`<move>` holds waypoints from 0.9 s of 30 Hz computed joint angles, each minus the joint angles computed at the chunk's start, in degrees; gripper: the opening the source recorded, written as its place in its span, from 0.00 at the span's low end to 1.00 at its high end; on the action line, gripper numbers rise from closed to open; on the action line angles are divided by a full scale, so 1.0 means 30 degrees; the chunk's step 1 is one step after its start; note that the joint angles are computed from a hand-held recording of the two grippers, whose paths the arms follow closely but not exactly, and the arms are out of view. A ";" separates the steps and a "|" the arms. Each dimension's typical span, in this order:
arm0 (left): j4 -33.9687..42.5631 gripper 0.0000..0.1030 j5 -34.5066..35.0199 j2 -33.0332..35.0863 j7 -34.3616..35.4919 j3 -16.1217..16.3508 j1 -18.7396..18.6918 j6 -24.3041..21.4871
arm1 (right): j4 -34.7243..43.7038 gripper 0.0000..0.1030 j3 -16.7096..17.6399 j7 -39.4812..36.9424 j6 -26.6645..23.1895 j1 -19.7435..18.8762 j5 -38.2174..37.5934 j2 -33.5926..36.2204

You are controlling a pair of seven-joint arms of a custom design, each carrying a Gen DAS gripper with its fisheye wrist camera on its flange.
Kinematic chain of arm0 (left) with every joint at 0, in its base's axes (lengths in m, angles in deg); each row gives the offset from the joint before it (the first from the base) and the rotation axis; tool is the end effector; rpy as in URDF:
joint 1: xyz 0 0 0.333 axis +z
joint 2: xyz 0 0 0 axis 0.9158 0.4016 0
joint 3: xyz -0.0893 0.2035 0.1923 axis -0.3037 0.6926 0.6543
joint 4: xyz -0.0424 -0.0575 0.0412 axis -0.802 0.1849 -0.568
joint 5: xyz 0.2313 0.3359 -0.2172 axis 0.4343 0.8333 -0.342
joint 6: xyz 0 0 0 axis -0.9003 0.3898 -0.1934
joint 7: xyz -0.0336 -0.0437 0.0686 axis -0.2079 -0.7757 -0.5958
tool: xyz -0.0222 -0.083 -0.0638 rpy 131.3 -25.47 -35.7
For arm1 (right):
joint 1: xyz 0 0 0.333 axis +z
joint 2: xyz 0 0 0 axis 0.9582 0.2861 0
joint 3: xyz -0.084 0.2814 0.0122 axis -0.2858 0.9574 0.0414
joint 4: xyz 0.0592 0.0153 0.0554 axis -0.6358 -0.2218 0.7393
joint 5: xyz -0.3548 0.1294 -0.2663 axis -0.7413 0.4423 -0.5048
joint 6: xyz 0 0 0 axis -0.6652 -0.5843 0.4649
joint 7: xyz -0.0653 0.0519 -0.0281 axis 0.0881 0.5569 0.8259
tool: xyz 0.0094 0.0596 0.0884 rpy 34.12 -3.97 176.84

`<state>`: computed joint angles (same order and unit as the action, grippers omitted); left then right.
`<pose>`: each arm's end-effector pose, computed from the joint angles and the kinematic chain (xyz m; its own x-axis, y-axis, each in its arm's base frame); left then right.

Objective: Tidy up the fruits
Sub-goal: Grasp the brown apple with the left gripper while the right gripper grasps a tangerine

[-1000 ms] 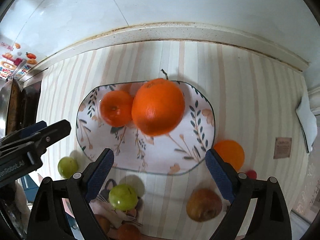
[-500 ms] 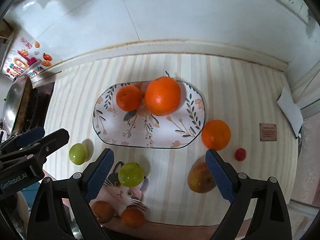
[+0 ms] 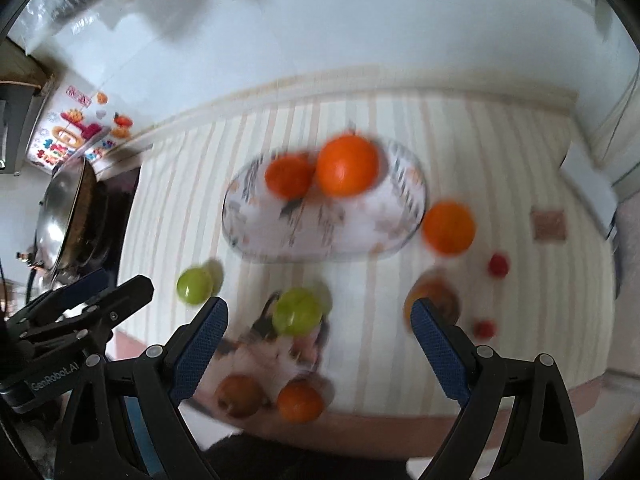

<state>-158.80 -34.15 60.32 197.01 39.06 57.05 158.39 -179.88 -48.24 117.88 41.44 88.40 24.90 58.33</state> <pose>0.6585 -0.2293 0.5748 -0.8015 -0.5936 0.0725 -0.5935 0.7748 -0.2180 0.4927 0.1257 0.5723 -0.7626 -0.5719 -0.3021 -0.5596 0.8176 -0.1354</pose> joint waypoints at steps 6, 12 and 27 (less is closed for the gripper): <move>-0.1300 0.79 0.1662 0.0466 -0.0042 0.0461 0.0264 -0.2973 | -0.3328 0.92 -0.0938 -0.0070 0.2707 0.1339 0.4359 -0.0740; -0.2342 0.79 0.2383 0.1093 -0.0462 0.0558 0.0251 -0.4735 | -0.4926 0.92 -0.1261 -0.0072 0.4448 0.2158 0.6651 -0.0738; -0.3783 0.59 0.3112 0.0488 -0.0527 0.0756 0.0674 -0.1626 | -0.4356 0.91 -0.1685 -0.2797 0.6352 0.3555 1.1274 0.2477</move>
<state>-170.15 -24.81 61.78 195.43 41.33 59.07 153.51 -192.95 -53.30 109.49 60.50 99.07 58.72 65.76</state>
